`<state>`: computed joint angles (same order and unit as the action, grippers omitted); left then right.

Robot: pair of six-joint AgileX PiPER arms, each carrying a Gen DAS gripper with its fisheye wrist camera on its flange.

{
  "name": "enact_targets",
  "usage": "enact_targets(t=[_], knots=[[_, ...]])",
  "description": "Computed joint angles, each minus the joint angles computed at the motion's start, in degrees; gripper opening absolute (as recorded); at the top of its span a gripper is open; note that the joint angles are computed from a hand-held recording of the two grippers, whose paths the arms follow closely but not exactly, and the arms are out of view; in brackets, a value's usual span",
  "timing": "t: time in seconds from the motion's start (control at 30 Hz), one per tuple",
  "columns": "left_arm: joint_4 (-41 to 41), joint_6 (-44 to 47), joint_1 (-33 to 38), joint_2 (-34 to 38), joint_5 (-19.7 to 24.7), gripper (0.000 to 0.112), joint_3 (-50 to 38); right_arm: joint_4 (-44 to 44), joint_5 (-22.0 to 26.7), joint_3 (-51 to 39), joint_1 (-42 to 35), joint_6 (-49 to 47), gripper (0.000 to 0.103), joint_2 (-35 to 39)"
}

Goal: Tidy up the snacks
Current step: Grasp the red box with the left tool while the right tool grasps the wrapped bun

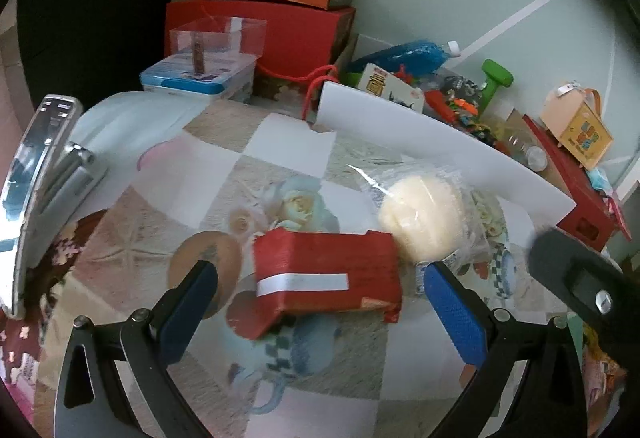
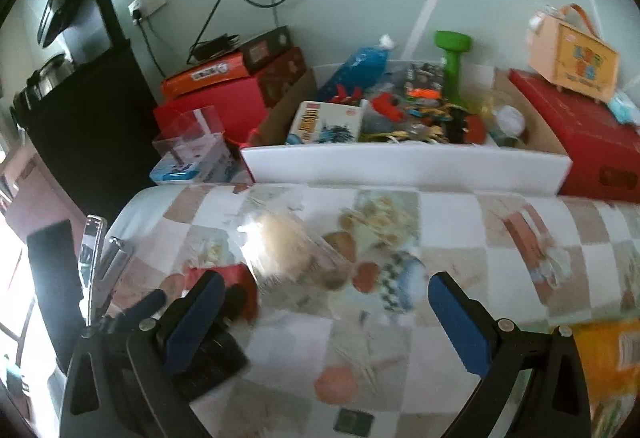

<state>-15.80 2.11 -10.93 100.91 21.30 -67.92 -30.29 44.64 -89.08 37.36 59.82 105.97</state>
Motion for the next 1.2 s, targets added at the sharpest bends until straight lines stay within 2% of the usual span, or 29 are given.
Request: enact_targets(t=[0.17, 0.4, 0.57, 0.73, 0.83, 1.0, 1.03, 1.13, 1.2], knots=[[-3.95, 3.41, 0.14, 1.81, -0.49, 0.103, -0.83, 5.44, 3.51, -8.5, -1.94, -10.11, 0.103, 6.5], [-3.89, 2.13, 0.48, 2.11, -1.39, 0.103, -0.65, 10.71, 7.58, -17.96, -3.26, -18.73, 0.103, 14.1], [2.76, -5.2, 0.4, 2.06, -1.71, 0.103, -0.54, 11.77, 9.02, -21.54, -3.49, -20.46, 0.103, 17.36], [7.9, -10.25, 0.16, 2.06, -1.43, 0.103, -0.61, 13.13, 6.08, -17.91, -5.08, -17.87, 0.103, 15.7], [9.89, -12.13, -0.05, 2.07, -1.13, 0.103, -0.75, 14.1, 4.62, -15.42, -5.98, -16.4, 0.09, 14.42], [12.36, -14.17, -0.49, 2.0, -0.84, 0.102, -0.79, 15.15, 1.14, -8.99, -7.25, -12.46, 0.086, 10.77], [12.01, -13.87, -0.39, 1.85, -1.01, 0.098, -0.57, 14.98, 0.7, -7.92, -7.25, -11.56, 0.086, 10.15], [13.83, -15.6, -0.48, 1.35, -1.51, 0.075, -0.07, 14.48, -0.76, -3.94, -7.31, -9.04, 0.085, 7.75], [13.96, -15.68, -0.4, 1.22, -1.56, 0.072, 0.03, 13.8, -1.53, -1.45, -7.11, -7.36, 0.085, 6.26]])
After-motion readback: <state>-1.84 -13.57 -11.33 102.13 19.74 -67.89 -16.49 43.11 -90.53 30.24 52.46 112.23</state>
